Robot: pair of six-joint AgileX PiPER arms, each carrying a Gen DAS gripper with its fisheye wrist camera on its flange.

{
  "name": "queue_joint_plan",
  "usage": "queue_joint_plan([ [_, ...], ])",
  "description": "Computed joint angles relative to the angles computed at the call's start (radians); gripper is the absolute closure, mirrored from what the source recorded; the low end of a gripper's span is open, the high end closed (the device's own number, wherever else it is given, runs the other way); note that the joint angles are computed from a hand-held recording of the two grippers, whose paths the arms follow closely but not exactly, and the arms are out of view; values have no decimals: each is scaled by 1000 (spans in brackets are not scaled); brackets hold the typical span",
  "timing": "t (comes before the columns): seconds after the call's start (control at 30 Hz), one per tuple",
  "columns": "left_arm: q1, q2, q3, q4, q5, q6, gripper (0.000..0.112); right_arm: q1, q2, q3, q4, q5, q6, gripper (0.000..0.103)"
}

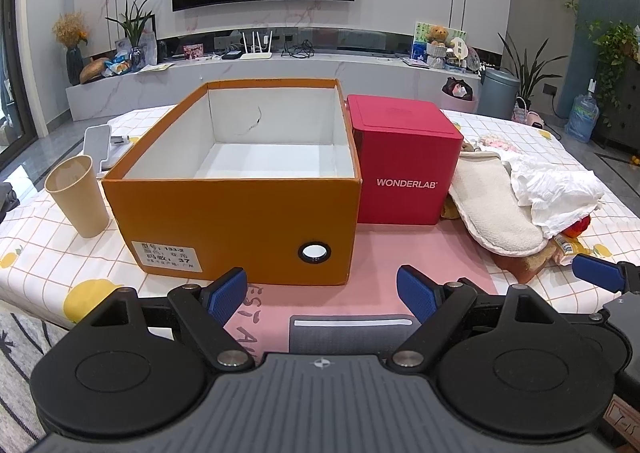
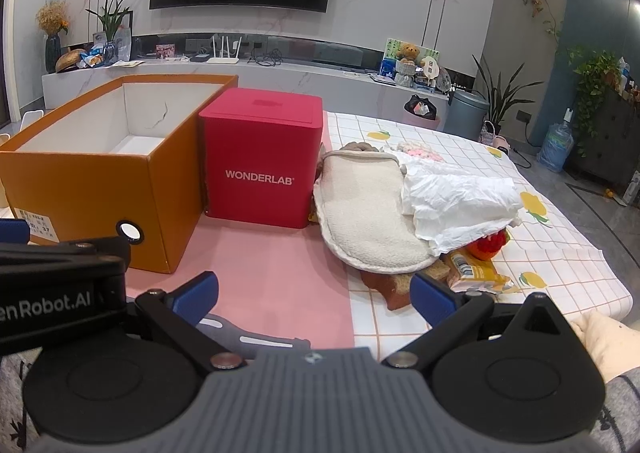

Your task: Organize soft objects

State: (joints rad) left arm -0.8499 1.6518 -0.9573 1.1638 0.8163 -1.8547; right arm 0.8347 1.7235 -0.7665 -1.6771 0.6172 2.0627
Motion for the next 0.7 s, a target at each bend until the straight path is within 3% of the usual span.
queue_joint_plan([
  [0.7,-16,9,1,14,28,-45,9,-1,4,-5,13,-4,-11,3],
])
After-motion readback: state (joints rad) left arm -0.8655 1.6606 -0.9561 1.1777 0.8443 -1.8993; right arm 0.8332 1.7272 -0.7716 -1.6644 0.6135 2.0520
